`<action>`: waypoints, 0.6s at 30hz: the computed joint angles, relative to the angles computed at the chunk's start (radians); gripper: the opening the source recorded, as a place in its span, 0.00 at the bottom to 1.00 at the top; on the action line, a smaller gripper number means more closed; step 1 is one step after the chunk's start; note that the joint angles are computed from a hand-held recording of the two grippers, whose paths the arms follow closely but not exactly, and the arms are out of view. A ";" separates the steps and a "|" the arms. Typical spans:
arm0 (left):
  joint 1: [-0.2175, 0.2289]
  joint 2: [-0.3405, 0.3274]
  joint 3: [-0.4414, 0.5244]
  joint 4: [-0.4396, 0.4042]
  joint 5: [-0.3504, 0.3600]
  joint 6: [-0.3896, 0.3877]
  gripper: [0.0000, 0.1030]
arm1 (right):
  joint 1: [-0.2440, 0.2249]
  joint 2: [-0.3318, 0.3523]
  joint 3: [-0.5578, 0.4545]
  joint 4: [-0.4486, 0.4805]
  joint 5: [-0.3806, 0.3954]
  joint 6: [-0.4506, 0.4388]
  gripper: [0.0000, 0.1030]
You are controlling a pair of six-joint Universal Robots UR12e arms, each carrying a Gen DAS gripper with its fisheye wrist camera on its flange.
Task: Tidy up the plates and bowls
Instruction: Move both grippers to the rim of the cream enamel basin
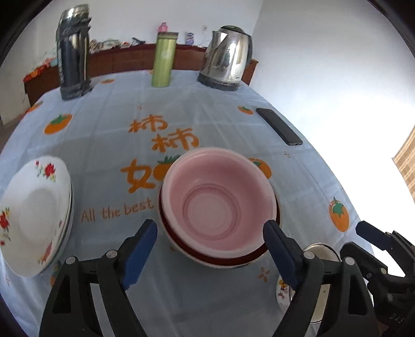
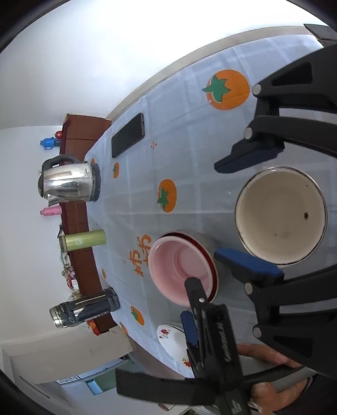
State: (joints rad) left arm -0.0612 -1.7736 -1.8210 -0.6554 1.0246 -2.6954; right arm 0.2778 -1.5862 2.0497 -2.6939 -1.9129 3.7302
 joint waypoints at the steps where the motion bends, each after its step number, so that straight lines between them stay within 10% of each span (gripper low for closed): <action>1: 0.004 0.002 -0.003 -0.002 -0.007 -0.005 0.83 | 0.002 -0.003 0.003 0.005 -0.004 -0.001 0.60; 10: 0.043 0.096 -0.107 0.020 -0.047 0.049 0.83 | 0.012 -0.049 0.050 0.066 -0.042 0.021 0.55; 18: 0.032 0.136 -0.140 -0.143 -0.064 0.129 0.77 | 0.016 -0.068 0.085 0.078 -0.031 0.070 0.34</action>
